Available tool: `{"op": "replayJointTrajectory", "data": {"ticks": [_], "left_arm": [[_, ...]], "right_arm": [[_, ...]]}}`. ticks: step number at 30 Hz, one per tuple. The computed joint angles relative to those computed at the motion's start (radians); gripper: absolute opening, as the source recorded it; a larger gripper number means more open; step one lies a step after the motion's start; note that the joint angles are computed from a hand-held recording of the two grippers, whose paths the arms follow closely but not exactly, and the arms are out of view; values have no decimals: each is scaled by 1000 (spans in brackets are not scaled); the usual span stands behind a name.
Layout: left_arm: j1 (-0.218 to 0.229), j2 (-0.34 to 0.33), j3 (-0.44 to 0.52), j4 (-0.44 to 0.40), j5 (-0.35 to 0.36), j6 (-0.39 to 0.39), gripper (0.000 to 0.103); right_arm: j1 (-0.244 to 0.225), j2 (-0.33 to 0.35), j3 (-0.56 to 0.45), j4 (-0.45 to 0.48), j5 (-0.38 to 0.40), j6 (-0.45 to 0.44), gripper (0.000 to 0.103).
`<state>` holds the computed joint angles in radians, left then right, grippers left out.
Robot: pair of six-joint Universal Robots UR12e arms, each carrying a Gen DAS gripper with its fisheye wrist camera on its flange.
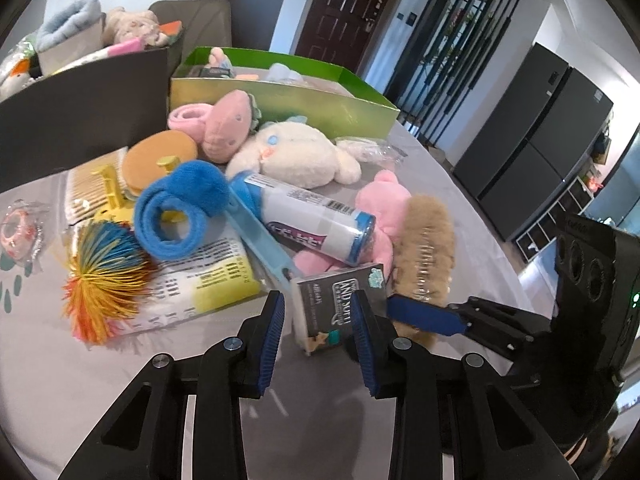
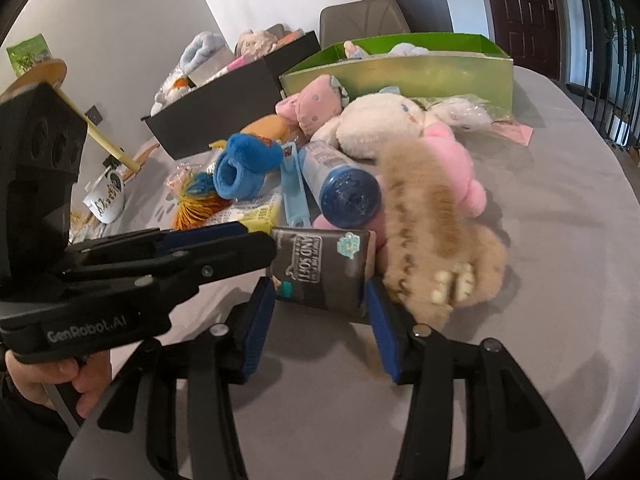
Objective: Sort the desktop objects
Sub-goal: 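Close the left gripper on the second dark tissue box, then lift the second tissue box with the left gripper toward the green box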
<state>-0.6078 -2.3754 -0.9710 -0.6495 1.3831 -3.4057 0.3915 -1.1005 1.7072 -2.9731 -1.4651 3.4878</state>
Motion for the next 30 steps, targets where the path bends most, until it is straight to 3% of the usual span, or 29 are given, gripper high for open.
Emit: {"op": "replayJointTrajectory", "data": {"ticks": [5,13,30], "left_arm": [[-1,-14,21,-27,-13,5,35],[-2,-20,26,-37,-12,4,35],[-9,14,-9,4,-6,9,35]], "right_arm": [[4,11,-14,16,-8,-4,50],[15,20,-27,19,-20,-26,64],[29,7,-24,8,-68,14,62]]}}
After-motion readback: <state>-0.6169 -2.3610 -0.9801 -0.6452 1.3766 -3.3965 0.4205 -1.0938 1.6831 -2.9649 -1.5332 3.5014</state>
